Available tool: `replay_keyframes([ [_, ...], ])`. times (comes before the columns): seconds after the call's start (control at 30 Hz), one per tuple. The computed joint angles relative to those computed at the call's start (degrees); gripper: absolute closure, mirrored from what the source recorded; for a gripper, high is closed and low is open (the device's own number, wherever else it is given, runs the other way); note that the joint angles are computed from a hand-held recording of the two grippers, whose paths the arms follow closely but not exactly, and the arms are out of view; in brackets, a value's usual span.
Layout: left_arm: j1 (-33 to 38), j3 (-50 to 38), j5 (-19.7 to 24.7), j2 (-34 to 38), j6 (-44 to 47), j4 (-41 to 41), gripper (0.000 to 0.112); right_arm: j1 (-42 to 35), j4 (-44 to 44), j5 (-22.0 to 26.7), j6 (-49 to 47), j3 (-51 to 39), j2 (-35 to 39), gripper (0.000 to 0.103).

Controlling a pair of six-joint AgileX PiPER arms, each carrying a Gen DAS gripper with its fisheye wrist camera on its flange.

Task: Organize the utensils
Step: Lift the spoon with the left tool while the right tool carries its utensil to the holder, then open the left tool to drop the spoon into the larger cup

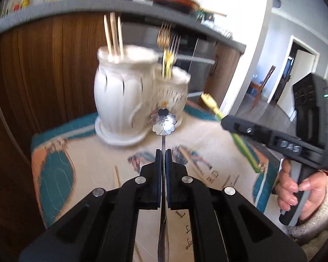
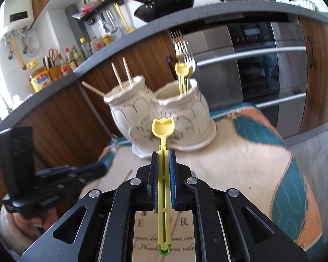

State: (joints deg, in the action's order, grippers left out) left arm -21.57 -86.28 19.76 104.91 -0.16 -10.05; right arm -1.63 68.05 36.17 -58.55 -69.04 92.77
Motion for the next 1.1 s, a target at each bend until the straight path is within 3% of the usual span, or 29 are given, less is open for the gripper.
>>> replay_keyframes([
  [0.1, 0.9, 1.2, -2.5, -3.6, 3.3, -2.9, 0.109, 0.3, -0.5, -0.4, 1.1, -3.1, 0.4, 0.092],
  [0.23, 4.2, -0.1, -6.4, -6.6, 15.0, -15.7, 0.109, 0.3, -0.3, 0.3, 2.3, -9.2, 2.6, 0.092],
  [0.37, 8.3, -7.0, -7.8, -4.0, 25.2, -27.1, 0.109, 0.4, 4.5, 0.2, -0.8, -15.8, 5.9, 0.092],
  [0.47, 9.9, -17.8, -5.9, 2.4, 19.8, -23.5, 0.109, 0.0, 7.4, 2.0, 0.5, -23.0, 10.7, 0.092],
  [0.63, 11.7, -33.1, -2.6, 12.0, 21.6, -26.8, 0.109, 0.8, 9.6, 2.0, 2.6, -32.5, 18.1, 0.092],
  [0.93, 9.6, -64.4, 5.6, 30.6, 2.7, -8.3, 0.109, 2.9, 10.3, -0.6, 4.8, -42.4, 27.7, 0.092],
  [1.1, 9.8, -64.9, 5.3, 32.3, 4.7, -10.5, 0.109, 4.3, 11.7, -4.3, 0.3, -41.1, 28.4, 0.092],
])
